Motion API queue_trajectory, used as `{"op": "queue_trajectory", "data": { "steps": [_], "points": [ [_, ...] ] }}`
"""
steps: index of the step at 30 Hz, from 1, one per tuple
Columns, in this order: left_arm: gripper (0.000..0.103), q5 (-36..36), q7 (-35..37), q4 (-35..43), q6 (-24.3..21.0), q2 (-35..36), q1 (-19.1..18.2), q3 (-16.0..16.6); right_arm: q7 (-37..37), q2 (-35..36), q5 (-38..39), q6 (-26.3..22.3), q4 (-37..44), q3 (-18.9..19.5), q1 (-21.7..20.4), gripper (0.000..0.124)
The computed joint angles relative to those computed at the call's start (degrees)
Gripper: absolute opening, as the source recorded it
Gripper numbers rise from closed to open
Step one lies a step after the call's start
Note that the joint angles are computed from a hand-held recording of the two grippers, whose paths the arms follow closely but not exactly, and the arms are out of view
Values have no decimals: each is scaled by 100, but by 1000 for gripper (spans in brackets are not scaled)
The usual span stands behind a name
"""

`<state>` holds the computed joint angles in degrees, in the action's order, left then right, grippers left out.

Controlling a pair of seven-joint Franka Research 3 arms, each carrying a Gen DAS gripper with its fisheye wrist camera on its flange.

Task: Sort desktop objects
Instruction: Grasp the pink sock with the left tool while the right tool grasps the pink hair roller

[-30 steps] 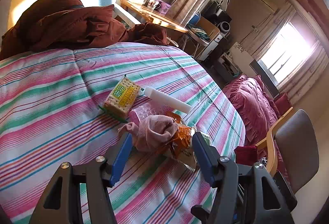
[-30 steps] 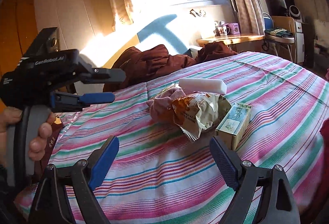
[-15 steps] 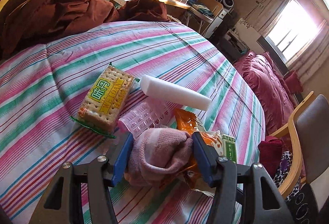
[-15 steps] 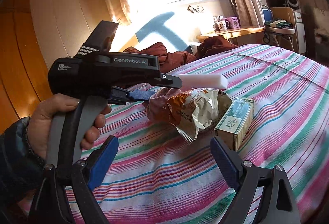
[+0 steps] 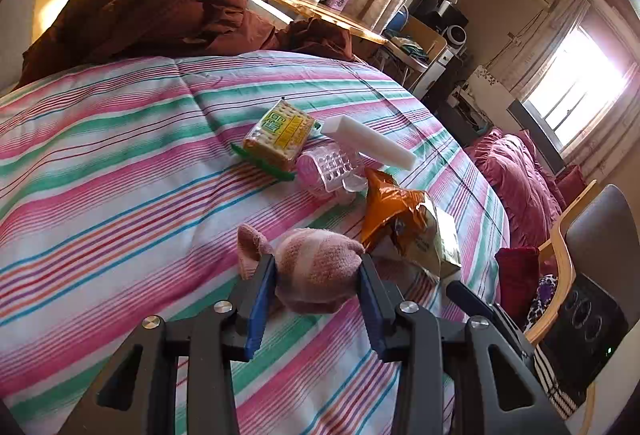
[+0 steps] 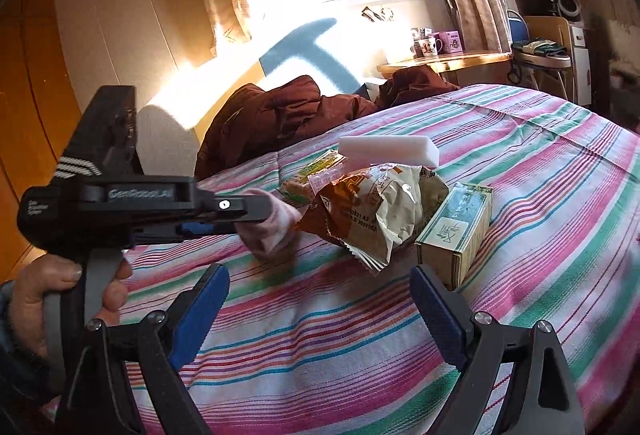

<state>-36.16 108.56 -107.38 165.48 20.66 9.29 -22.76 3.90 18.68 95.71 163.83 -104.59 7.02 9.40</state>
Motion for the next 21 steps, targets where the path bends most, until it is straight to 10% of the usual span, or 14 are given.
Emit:
{"op": "queue_trajectory", "data": {
  "steps": [5, 12, 21],
  "points": [
    [40, -972, 775, -1031, 564, -776, 264, -277, 454, -28, -378, -41, -55, -1, -9, 92],
    [41, -1410, 1276, -2175, 1353, -1595, -267, 73, 1126, 14, -1195, -216, 133, 68, -53, 92],
    [42, -4347, 3935, -2194, 1588, -1739, -626, 205, 2820, 896, -3966, -773, 1618, -94, 119, 92]
  ]
}}
